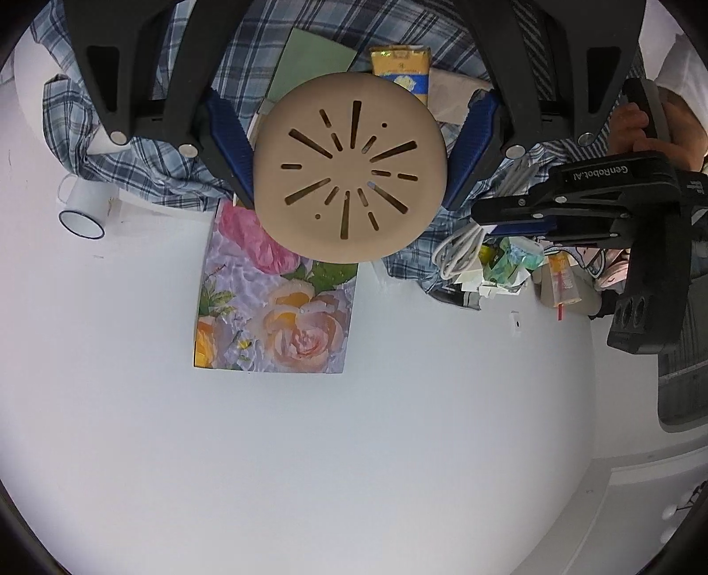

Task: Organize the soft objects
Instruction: 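Lift the cable and disc with both tools and carry them over the box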

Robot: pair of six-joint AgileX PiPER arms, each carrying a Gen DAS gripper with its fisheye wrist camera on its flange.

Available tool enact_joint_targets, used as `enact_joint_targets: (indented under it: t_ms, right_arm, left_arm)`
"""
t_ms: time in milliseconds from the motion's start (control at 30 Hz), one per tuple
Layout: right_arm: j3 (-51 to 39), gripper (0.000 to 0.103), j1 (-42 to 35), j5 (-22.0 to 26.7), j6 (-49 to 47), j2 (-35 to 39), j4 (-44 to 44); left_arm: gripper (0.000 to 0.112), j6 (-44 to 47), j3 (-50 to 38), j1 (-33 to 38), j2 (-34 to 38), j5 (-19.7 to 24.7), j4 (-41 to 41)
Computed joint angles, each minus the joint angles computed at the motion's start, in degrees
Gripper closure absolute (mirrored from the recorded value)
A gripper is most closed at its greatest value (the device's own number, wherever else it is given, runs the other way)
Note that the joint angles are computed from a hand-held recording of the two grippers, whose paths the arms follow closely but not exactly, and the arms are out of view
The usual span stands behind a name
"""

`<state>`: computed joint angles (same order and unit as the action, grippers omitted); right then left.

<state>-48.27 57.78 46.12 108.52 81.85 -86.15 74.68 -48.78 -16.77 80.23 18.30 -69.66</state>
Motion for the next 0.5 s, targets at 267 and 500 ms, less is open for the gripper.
enact_joint_targets:
  t_ms: [267,500]
  right_arm:
    - [-1.0,0.023,-6.4,-5.8,1.4,1.0,-3.7]
    - [-3.3,0.023,-12.2,-11.7,0.0,3.2,-4.9]
  left_arm:
    - [0.093,-0.2,-5.3,-1.3,6.3,-0.1,-0.4]
    - [0.093,-4.5,-10.9,-2.7,11.1,-0.3,3.2]
